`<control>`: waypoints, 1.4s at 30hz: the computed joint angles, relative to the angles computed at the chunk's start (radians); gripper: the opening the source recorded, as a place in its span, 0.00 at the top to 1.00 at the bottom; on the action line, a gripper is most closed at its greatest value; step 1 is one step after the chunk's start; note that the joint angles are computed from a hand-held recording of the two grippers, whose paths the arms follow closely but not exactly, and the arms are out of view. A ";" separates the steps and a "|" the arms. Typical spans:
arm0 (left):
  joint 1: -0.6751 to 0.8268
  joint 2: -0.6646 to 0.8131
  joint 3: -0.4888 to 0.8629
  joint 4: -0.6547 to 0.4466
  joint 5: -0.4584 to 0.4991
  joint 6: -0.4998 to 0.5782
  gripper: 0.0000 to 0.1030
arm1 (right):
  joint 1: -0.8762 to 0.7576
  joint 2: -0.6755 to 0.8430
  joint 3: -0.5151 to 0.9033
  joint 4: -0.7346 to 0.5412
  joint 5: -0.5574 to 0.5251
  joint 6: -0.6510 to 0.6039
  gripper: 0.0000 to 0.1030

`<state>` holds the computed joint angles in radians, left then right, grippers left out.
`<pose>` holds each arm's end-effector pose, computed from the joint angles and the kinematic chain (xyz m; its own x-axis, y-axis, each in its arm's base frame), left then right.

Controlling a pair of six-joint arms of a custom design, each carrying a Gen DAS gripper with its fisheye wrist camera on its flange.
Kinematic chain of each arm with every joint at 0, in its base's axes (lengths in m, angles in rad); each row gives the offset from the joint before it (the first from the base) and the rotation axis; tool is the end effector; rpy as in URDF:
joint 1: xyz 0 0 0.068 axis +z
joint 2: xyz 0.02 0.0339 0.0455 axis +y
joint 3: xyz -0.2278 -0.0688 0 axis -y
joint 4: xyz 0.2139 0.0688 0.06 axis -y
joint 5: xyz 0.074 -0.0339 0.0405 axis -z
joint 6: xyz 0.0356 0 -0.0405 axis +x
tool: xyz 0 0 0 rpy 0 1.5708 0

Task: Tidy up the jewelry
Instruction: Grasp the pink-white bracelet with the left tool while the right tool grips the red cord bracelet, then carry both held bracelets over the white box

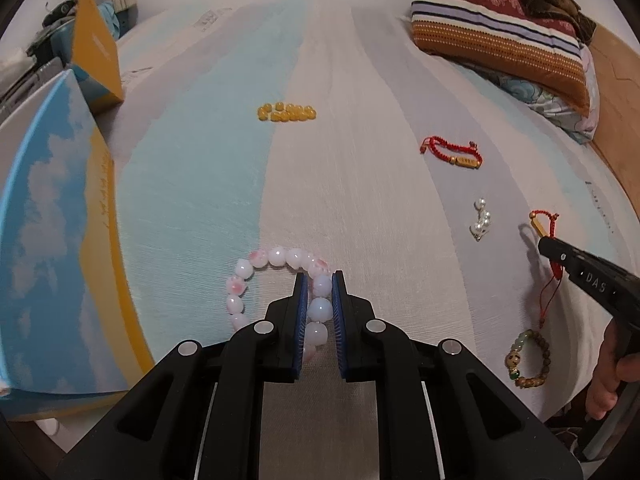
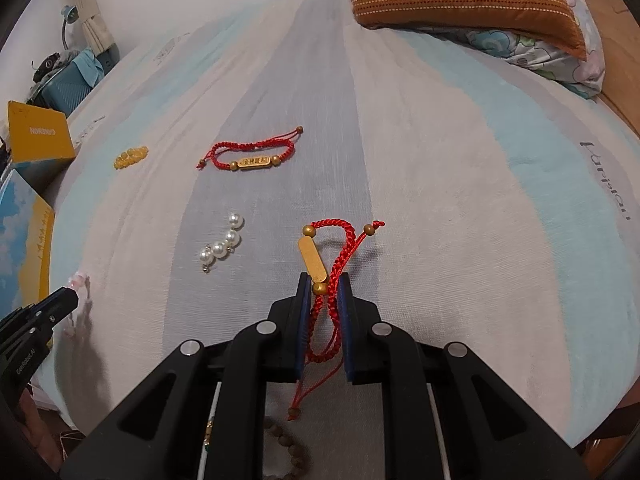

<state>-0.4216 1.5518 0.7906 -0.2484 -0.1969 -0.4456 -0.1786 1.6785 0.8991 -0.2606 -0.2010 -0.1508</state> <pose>0.2491 -0.1041 0.1449 -0.8291 -0.0914 -0.5516 -0.0565 0.9952 -0.0799 0.2905 -0.0452 0.1384 -0.8503 0.0039 -0.5263 -0.0537 0.9941 0.0942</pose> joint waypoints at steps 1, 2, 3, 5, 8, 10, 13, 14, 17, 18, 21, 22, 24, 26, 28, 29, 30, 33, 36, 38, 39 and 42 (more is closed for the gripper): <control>0.000 -0.008 0.005 -0.011 0.000 -0.003 0.89 | 0.000 -0.006 0.001 -0.006 -0.002 0.000 0.88; 0.001 -0.021 0.008 -0.024 -0.001 -0.005 0.89 | -0.001 -0.014 0.002 -0.016 -0.007 -0.003 0.88; -0.001 -0.038 0.013 -0.040 -0.003 -0.007 0.89 | -0.004 -0.020 0.005 -0.023 -0.010 -0.004 0.88; -0.005 -0.060 0.024 -0.070 -0.010 -0.008 0.89 | -0.010 -0.041 0.009 -0.042 -0.014 0.000 0.88; -0.006 -0.101 0.033 -0.114 -0.008 -0.006 0.89 | -0.012 -0.072 0.015 -0.067 -0.016 0.012 0.88; 0.002 -0.122 0.038 -0.138 0.000 -0.003 0.89 | -0.010 -0.096 0.016 -0.083 -0.014 0.016 0.88; 0.015 -0.163 0.049 -0.181 0.008 0.002 0.89 | -0.005 -0.133 0.016 -0.113 -0.012 0.019 0.88; 0.015 -0.171 0.054 -0.192 0.006 0.002 0.89 | -0.004 -0.145 0.017 -0.122 -0.011 0.021 0.88; 0.015 -0.207 0.070 -0.235 0.004 0.005 0.89 | 0.002 -0.174 0.031 -0.161 -0.017 0.025 0.88; 0.016 -0.220 0.077 -0.250 0.004 0.006 0.89 | 0.008 -0.186 0.034 -0.173 -0.014 0.028 0.88; 0.022 -0.249 0.092 -0.281 0.005 0.013 0.89 | 0.028 -0.217 0.049 -0.206 -0.008 0.038 0.88; 0.026 -0.261 0.092 -0.285 0.009 0.015 0.89 | 0.041 -0.227 0.054 -0.217 -0.004 0.046 0.88; 0.036 -0.280 0.096 -0.305 0.019 0.017 0.89 | 0.067 -0.246 0.065 -0.238 0.001 0.060 0.88; 0.046 -0.304 0.103 -0.330 0.018 0.021 0.89 | 0.098 -0.263 0.079 -0.257 0.012 0.079 0.88; 0.062 -0.336 0.112 -0.359 0.022 0.030 0.89 | 0.135 -0.280 0.097 -0.279 0.025 0.094 0.88; 0.070 -0.351 0.119 -0.374 0.023 0.034 0.89 | 0.155 -0.292 0.104 -0.289 0.034 0.103 0.88; 0.078 -0.368 0.128 -0.393 0.021 0.039 0.89 | 0.171 -0.301 0.110 -0.297 0.039 0.108 0.88; 0.110 -0.420 0.155 -0.446 0.024 0.060 0.89 | 0.245 -0.334 0.146 -0.334 0.064 0.138 0.88; 0.162 -0.460 0.186 -0.495 0.042 0.089 0.89 | 0.320 -0.340 0.188 -0.364 0.097 0.170 0.88; 0.208 -0.495 0.204 -0.529 0.062 0.114 0.89 | 0.388 -0.335 0.228 -0.386 0.130 0.200 0.88; 0.230 -0.508 0.210 -0.540 0.070 0.127 0.89 | 0.412 -0.331 0.245 -0.395 0.141 0.209 0.88; 0.313 -0.548 0.226 -0.572 0.106 0.170 0.89 | 0.522 -0.311 0.307 -0.422 0.192 0.254 0.88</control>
